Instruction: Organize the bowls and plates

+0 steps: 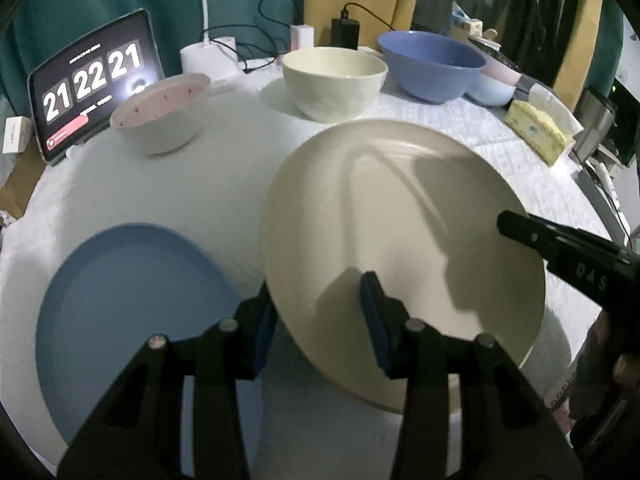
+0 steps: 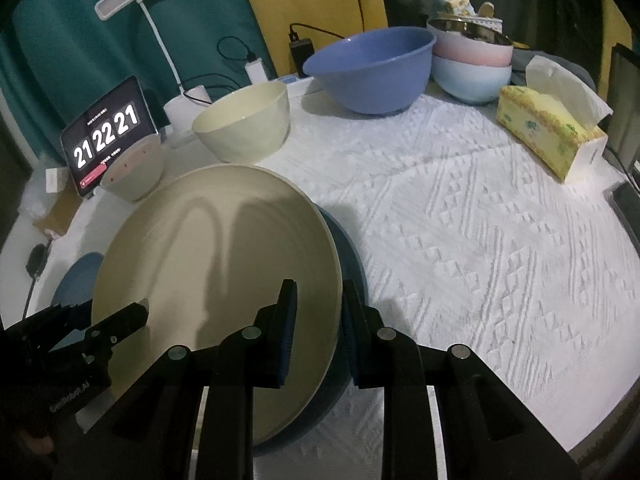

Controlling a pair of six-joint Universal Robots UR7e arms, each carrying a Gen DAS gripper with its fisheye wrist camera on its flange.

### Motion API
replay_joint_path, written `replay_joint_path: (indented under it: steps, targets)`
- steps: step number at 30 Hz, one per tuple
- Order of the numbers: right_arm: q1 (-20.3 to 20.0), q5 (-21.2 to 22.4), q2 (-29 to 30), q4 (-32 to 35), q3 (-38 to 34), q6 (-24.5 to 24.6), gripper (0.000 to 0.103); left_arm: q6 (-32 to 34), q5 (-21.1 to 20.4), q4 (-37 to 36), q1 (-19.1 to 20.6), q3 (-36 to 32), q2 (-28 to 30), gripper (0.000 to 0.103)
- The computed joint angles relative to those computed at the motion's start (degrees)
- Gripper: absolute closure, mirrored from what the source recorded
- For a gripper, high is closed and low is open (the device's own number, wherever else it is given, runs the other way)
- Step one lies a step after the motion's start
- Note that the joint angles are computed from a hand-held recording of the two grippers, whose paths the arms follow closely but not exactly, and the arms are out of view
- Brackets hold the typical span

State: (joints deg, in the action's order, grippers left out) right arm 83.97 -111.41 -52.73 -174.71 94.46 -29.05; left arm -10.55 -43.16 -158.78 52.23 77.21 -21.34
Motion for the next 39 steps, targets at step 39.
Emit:
replay_joint_path:
  steps: [39]
  targets:
    - [3.9,-4.6,1.3,-9.9,1.9,-5.1,0.043,1.2,0.5,-10.1,-0.5,7.7,-5.0,0.056]
